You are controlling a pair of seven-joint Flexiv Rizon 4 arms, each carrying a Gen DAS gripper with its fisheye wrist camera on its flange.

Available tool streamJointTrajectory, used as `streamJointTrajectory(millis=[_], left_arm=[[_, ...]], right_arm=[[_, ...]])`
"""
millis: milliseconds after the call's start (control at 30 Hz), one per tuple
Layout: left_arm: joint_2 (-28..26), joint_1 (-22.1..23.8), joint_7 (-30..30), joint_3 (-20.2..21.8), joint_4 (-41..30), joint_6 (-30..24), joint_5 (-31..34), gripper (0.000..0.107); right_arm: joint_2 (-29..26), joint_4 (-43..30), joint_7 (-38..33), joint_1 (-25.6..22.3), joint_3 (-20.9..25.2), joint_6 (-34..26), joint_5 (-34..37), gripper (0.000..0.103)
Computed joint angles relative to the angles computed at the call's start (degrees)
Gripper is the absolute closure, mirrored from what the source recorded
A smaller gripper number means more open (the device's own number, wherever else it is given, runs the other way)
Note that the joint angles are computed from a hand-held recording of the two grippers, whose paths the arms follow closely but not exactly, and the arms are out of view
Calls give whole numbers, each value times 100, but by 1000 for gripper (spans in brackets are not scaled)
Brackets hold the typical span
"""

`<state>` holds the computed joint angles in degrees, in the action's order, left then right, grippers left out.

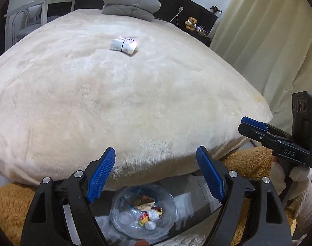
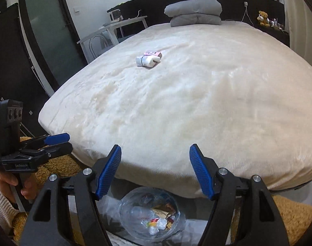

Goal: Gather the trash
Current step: 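Raise both open grippers back over the pink box and white packet on the bed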

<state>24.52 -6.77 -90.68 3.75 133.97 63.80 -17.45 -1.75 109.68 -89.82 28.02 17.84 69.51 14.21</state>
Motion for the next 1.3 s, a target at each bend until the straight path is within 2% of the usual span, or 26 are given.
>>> streamJointTrajectory(millis=[67,300,367,400,467,600,700,767,867,900,933,967,1067,1300], left_arm=[[-120,-7,183,77,-125,110,-69,16],[-556,154,571,112,-541,588,-95,10],[-726,107,778,154,-686,612,-256,10],[-803,144,820,140,-753,640,-258,10],[-995,177,1004,148,-908,737,-319,10],[-1415,248,1448,164,-1197,961,-536,10],[-1706,263,1765,157,-1379,1188,-866,10],[-1899,298,2023,115,-1518,1338,-984,10],[-2178,389,2297,29,-1706,1589,-1024,10],[-2271,422,2381,1,-1769,1649,-1037,10],[-2381,478,2359,-27,-1850,1716,-949,10],[-2502,525,2386,-58,-1932,1774,-927,10],[-2832,670,2353,-103,-2217,1725,-681,10],[-3534,962,2396,-250,-2917,1273,-430,10]], right_arm=[[-102,-149,-119,-6,-39,53,-70,34],[-611,-675,-159,-90,-95,371,-568,33],[-784,-871,-111,-121,-90,406,-659,27],[-858,-958,-118,-147,-65,433,-659,20],[-1012,-1122,-71,-162,-44,520,-721,19],[-1277,-1377,-59,-178,15,799,-892,5],[-1417,-1352,192,-21,-160,1352,-1347,5],[-1478,-1263,556,211,-481,1796,-1833,5],[-1504,-1098,1554,985,-1603,2178,-2792,5],[-1545,-1093,1892,1127,-1866,2243,-3145,5],[-1587,-1145,1957,1171,-1942,2214,-3215,5],[-1656,-1278,1837,1096,-1832,2116,-3119,5],[-1913,-1736,1675,460,-1059,1633,-3099,5],[-2401,-2449,1656,161,-703,956,-3149,5]])
